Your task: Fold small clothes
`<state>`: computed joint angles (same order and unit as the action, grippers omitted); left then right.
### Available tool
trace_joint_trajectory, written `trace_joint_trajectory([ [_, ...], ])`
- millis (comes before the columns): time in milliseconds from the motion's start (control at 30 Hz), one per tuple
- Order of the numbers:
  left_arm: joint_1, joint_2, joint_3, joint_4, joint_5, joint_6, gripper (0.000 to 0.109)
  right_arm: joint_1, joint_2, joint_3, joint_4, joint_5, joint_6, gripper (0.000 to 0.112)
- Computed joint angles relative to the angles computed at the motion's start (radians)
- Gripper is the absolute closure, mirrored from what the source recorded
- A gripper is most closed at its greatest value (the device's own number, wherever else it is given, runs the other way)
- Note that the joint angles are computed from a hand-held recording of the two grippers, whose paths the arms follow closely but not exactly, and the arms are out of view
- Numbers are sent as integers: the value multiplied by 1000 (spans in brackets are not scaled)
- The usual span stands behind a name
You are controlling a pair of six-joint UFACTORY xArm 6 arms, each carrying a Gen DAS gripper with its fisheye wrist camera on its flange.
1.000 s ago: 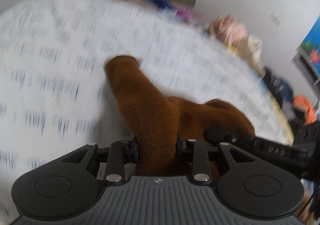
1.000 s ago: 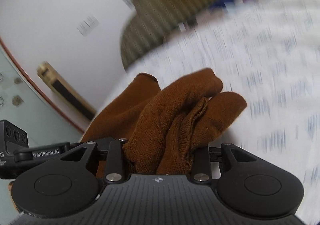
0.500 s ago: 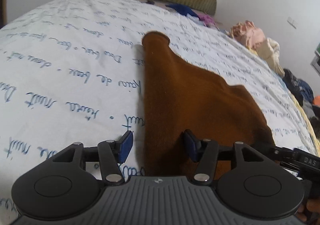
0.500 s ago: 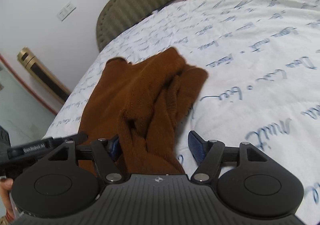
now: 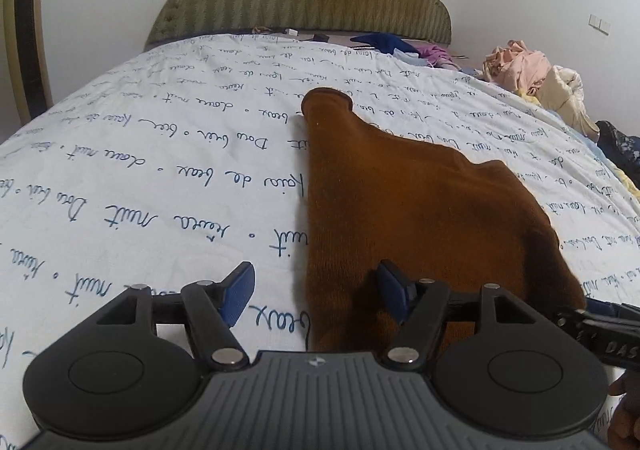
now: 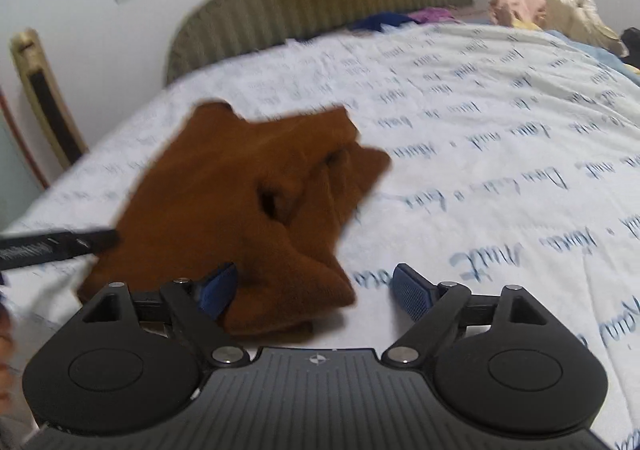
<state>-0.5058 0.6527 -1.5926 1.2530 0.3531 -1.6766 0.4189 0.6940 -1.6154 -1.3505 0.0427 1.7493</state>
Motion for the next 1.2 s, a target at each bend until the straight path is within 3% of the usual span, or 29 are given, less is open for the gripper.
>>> trace_joint_trajectory([
  [267,-26,-42,70,41,41,-50,36,32,-64,46,-219,67,189,24],
  [533,-48,-80,135,97,73,-111,35,66,-92,86,-297,88,234,20],
  [800,-75,-96,195,200,101,-205,26,116,-114,130,-259,164,125,10],
  [900,-89,-99,206,243,145,-255,16,128,-110,133,-233,181,83,10],
  [1000,-95,-94,209,271,166,-294,15,142,-102,129,-177,217,14,10],
  [1200,-122,-78,196,273,219,-263,11,153,-83,107,-111,246,-62,10],
])
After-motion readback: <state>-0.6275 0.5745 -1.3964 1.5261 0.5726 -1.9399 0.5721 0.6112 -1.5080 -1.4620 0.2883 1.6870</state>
